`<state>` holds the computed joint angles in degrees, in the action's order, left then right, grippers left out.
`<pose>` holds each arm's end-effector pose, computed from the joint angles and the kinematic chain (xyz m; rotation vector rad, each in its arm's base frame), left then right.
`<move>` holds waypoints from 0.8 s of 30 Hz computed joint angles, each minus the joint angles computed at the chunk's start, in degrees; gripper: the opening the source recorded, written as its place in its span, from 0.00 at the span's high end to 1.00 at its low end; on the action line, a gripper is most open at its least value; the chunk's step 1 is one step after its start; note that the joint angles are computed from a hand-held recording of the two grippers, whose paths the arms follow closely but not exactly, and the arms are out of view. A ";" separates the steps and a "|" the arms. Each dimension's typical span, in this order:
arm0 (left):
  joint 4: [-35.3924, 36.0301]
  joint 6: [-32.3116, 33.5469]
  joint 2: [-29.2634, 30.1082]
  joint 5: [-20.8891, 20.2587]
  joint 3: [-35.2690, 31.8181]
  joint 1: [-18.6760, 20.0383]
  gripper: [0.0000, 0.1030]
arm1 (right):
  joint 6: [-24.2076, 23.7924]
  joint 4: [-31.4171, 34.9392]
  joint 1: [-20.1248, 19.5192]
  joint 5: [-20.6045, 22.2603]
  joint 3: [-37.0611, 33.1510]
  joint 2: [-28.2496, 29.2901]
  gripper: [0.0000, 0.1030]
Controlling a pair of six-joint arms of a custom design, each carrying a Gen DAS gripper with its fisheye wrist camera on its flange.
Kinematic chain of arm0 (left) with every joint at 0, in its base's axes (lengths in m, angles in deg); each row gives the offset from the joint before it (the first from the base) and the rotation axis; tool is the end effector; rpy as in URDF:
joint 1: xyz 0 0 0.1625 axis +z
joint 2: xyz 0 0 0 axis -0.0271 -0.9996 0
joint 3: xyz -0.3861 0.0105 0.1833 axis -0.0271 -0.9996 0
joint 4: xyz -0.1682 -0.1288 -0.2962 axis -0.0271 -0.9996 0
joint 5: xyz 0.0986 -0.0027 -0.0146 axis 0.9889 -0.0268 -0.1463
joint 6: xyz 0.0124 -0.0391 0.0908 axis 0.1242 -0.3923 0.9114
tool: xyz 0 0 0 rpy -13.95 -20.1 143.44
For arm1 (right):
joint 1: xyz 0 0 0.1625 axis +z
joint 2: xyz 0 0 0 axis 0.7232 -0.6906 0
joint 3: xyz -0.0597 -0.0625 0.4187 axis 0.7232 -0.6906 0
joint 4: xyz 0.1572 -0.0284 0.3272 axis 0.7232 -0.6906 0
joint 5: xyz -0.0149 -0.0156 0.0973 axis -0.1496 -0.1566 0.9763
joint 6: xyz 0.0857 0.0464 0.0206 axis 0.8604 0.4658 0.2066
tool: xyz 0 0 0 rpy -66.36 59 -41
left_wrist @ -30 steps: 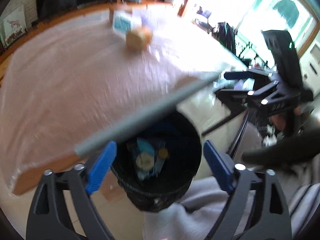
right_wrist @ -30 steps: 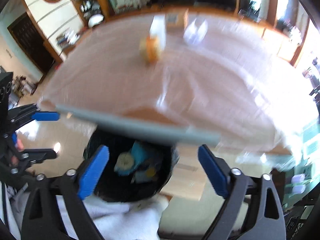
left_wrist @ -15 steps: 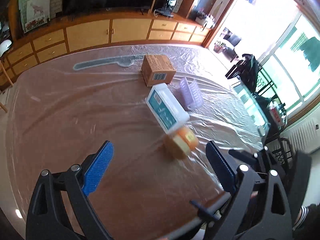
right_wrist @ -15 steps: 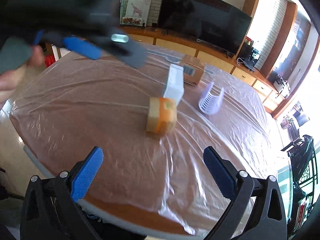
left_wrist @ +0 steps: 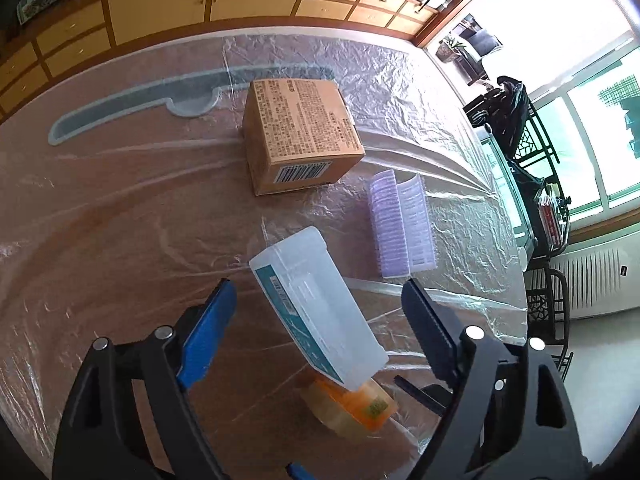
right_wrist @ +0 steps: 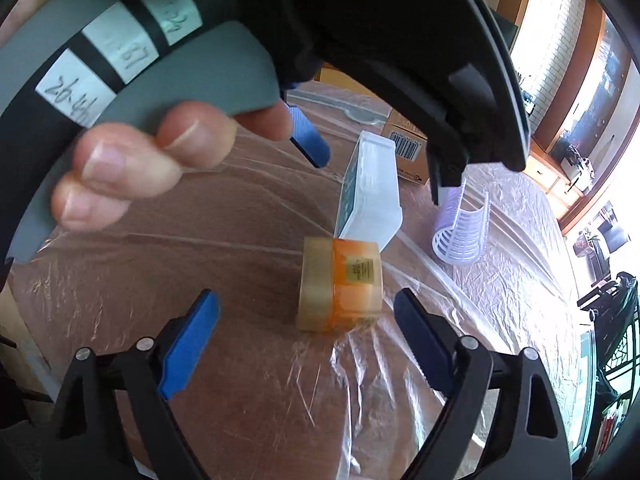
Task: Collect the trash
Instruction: 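Grasp the white plastic box with the left gripper while the right gripper grasps the orange-lidded jar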
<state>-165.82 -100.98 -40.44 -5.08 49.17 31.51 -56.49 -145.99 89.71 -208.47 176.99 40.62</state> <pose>-0.2350 -0.3245 0.1180 0.3726 2.7272 -0.1374 0.2692 -0.1739 0.0524 0.8712 -2.2307 0.5167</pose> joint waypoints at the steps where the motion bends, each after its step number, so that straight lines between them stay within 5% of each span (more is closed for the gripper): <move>1: 0.63 0.02 0.47 0.02 -0.31 0.32 0.21 | 0.05 0.64 -0.66 0.35 -0.31 -0.17 0.19; 14: 2.17 4.26 -0.70 0.92 -0.57 1.91 0.59 | -1.01 0.92 -9.07 7.00 0.57 -4.80 0.65; 17: 2.12 5.03 -1.91 1.94 -0.20 2.07 0.73 | -1.52 1.16 -12.25 10.68 1.45 -8.04 0.66; 24: -0.62 6.84 -5.52 1.68 2.46 2.01 0.73 | -2.95 0.14 -16.66 17.66 4.02 -13.78 0.66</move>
<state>-166.44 -94.13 -45.97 -3.40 51.63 33.52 -59.44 -145.85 73.05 -190.81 181.00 26.84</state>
